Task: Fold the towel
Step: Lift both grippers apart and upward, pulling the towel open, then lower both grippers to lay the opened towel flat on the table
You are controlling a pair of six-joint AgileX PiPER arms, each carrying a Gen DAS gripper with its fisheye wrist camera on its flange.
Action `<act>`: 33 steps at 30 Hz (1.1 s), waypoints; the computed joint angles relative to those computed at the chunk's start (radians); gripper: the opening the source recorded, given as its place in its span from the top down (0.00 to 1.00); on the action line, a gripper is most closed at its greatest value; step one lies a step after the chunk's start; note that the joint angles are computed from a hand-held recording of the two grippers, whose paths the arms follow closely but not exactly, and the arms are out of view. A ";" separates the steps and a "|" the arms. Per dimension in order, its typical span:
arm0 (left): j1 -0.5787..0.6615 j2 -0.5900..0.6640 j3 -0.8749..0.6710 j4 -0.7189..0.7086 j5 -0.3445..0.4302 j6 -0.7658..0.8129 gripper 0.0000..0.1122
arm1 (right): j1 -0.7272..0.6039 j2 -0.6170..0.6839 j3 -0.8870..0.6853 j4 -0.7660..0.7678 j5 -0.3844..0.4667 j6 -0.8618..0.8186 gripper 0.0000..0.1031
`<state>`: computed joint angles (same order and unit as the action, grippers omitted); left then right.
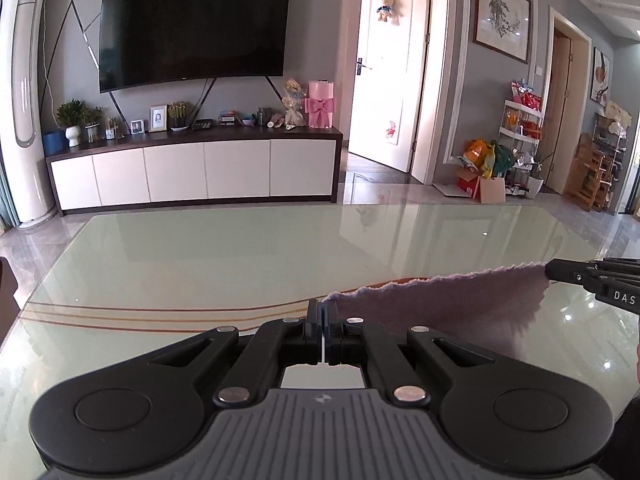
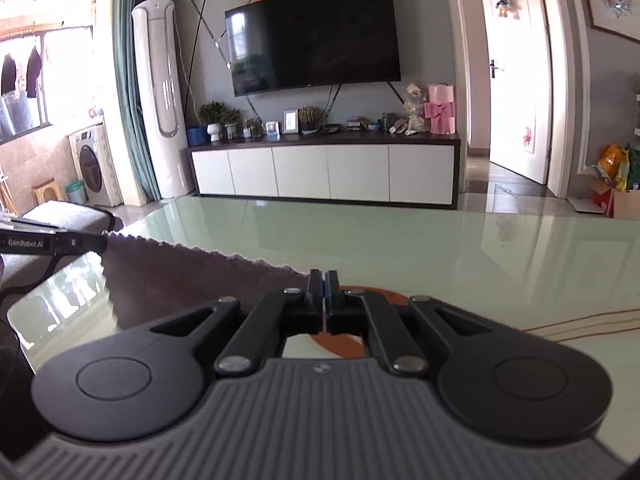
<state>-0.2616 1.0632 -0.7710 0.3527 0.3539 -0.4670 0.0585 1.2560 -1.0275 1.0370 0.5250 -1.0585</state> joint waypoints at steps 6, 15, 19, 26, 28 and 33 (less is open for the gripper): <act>-0.015 -0.019 0.002 0.025 -0.005 -0.019 0.99 | -0.009 -0.012 -0.010 0.019 -0.001 -0.017 0.99; -0.004 0.009 -0.085 -0.023 -0.018 0.057 0.99 | -0.006 0.016 -0.110 0.030 -0.023 -0.038 0.99; 0.051 0.131 -0.204 -0.225 -0.023 0.262 0.99 | 0.019 0.108 -0.211 -0.055 -0.056 0.030 0.99; 0.094 0.403 -0.532 -0.341 0.096 0.413 0.99 | 0.068 0.316 -0.499 -0.353 -0.065 0.297 0.99; 0.094 0.466 -0.653 -0.330 0.130 0.416 0.99 | 0.071 0.360 -0.577 -0.393 -0.068 0.339 0.99; 0.088 0.452 -0.649 -0.338 0.080 0.438 0.99 | 0.056 0.330 -0.525 -0.265 -0.085 0.204 0.99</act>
